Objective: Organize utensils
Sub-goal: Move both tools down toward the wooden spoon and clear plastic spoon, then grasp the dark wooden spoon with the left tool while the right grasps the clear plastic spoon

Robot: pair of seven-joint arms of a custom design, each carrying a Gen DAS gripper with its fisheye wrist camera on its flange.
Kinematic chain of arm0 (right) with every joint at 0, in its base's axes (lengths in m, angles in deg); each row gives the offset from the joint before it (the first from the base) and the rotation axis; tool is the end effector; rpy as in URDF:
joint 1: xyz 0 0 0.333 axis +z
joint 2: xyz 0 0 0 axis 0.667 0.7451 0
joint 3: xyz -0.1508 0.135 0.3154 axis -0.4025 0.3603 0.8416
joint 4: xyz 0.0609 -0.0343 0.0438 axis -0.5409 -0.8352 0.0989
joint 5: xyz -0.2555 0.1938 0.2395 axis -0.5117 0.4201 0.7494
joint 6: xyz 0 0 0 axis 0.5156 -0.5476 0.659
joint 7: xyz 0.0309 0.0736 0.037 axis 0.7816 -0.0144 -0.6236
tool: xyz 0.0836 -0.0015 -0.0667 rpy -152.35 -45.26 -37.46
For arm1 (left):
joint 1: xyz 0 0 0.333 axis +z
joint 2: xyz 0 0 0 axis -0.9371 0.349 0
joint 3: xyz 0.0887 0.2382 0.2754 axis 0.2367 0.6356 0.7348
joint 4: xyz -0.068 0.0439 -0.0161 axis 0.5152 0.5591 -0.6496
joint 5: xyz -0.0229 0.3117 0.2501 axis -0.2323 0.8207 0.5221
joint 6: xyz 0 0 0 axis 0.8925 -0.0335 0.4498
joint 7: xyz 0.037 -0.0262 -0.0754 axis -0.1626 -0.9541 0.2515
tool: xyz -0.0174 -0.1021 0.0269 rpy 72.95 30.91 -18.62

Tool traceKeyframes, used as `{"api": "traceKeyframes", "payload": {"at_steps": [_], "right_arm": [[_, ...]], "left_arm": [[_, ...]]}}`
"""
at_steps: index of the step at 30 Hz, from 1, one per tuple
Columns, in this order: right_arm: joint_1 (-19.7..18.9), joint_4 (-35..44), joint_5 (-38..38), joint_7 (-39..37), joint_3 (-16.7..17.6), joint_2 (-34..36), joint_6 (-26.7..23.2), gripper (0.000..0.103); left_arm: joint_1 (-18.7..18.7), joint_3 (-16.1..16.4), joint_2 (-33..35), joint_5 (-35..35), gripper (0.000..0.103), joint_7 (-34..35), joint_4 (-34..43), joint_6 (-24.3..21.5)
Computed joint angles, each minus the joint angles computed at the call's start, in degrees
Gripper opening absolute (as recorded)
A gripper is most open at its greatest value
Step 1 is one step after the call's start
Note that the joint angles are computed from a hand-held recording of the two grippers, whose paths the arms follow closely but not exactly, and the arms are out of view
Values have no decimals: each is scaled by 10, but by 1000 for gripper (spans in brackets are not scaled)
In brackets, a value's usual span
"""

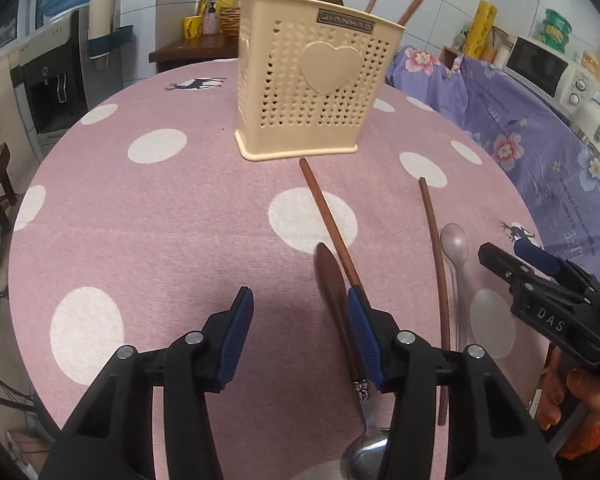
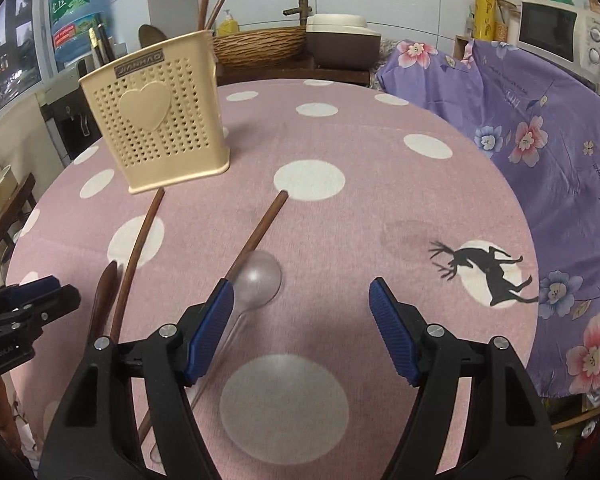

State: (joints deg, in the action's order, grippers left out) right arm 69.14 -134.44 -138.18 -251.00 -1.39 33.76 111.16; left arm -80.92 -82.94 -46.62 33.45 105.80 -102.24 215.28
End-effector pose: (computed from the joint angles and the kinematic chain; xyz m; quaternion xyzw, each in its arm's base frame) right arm 0.4542 0.3344 0.4561 -0.5332 0.7517 -0.3010 0.2449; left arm 0.5089 -0.1545 0.4682 -0.5060 0.7923 -0.3247 0.1033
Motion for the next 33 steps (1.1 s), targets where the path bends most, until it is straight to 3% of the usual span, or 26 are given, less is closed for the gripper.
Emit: {"api": "traceKeyframes", "payload": {"at_steps": [15,19,23,27,31,33], "right_arm": [[-3,-17,18,4,1,-7,23,70],[-3,-15,24,-1,1,-4,32,70],[-2,-6,42,-20,1,5,39,70],[4,9,73,-52,0,22,38,66],[17,31,88,-78,-1,39,2,62],[21,35,88,-84,-4,41,0,55]], "left_arm": [[-9,-13,12,86,34,-63,-15,31],[-7,-15,23,115,20,-84,-10,46],[-3,-15,36,123,18,-88,3,51],[2,-17,42,136,17,-98,10,53],[6,-18,43,127,16,-91,13,46],[7,-19,42,123,16,-88,13,45]]}}
